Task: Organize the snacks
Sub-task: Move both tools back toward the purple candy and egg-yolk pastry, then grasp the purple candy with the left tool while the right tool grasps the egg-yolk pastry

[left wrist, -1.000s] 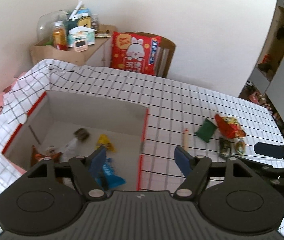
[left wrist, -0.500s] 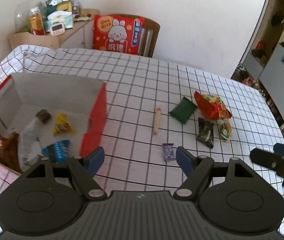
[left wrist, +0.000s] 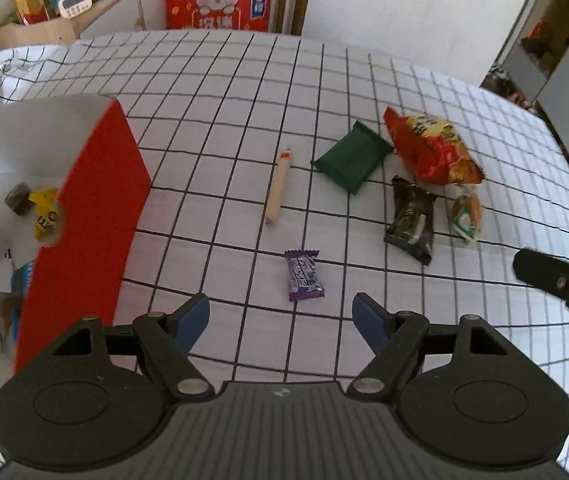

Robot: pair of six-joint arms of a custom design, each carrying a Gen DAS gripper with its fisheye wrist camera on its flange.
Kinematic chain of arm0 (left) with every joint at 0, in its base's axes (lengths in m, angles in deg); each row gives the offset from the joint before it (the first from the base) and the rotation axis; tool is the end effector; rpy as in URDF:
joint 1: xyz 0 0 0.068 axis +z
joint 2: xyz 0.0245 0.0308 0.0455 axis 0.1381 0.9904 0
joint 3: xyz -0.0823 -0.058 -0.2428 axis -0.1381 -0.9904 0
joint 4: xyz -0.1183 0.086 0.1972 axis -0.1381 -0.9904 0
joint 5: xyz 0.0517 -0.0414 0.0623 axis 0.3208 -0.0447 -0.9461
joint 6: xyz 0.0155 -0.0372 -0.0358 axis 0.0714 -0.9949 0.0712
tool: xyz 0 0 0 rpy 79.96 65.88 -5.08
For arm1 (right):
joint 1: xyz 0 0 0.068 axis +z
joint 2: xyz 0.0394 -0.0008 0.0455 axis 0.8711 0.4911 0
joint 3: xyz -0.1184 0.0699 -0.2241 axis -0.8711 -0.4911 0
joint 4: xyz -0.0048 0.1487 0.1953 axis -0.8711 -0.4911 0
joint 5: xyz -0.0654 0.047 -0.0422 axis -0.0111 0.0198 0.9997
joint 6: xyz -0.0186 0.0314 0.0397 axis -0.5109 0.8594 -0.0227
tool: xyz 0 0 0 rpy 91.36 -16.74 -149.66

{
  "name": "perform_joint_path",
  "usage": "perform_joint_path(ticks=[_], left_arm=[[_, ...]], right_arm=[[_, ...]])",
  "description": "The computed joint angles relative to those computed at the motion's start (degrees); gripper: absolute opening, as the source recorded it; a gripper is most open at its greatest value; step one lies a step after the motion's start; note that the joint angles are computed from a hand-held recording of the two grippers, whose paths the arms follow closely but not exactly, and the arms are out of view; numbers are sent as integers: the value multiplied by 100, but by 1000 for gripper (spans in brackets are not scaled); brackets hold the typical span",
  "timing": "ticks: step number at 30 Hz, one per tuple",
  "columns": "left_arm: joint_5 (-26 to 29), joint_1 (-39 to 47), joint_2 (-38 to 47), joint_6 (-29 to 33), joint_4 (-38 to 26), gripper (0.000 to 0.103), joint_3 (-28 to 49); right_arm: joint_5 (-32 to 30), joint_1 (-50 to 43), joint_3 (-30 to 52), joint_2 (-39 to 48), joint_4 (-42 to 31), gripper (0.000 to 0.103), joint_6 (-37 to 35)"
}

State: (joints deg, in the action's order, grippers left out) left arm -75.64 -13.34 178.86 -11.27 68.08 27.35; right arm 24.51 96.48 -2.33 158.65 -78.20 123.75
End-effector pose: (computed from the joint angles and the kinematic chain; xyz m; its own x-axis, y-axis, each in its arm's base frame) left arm 0.3195 -0.1255 0.1470 -0.8755 0.2299 -0.4251 0.2852 0.9559 -0.0705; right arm 0.2472 0.1599 0.1341 -0.6990 0.3510 -0.6230 0.3127 0.9336 0.1752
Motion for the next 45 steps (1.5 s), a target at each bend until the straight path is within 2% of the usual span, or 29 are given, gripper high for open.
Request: perform_joint_path(ticks=[13, 19, 27, 31, 33, 35, 37, 45], left_arm=[[67, -136, 1496, -538, -633, 78, 1493], [81, -113, 1749, -645, -629, 77, 1651], [-54, -190, 1930, -636, -696, 58, 1798], [-179, -238, 1915, -598, -564, 53, 1726], [-267, -252, 1894, -560, -493, 43, 1682], [-323, -257, 1871, -509, -442, 36, 1642], [-347, -245, 1839, -471, -396, 27, 1594], [-241, -160, 1722, -335, -286, 23, 1412]], right_arm=[[-863, -1369, 380, 1085, 663, 92, -871], [-1049, -1629, 706, 1590, 722, 84, -1024], [-1262, -1823, 826, 1993, 1085, 77, -1121], [-1316, -1821, 855, 2066, 1208, 73, -1179], [-1338, -1799, 866, 2066, 1228, 67, -1242], [-1388, -1783, 870, 2058, 1266, 54, -1286], [-1319, -1737, 884, 2054, 1232, 54, -1277], [-1195, -1645, 480, 1837, 1367, 52, -1067]])
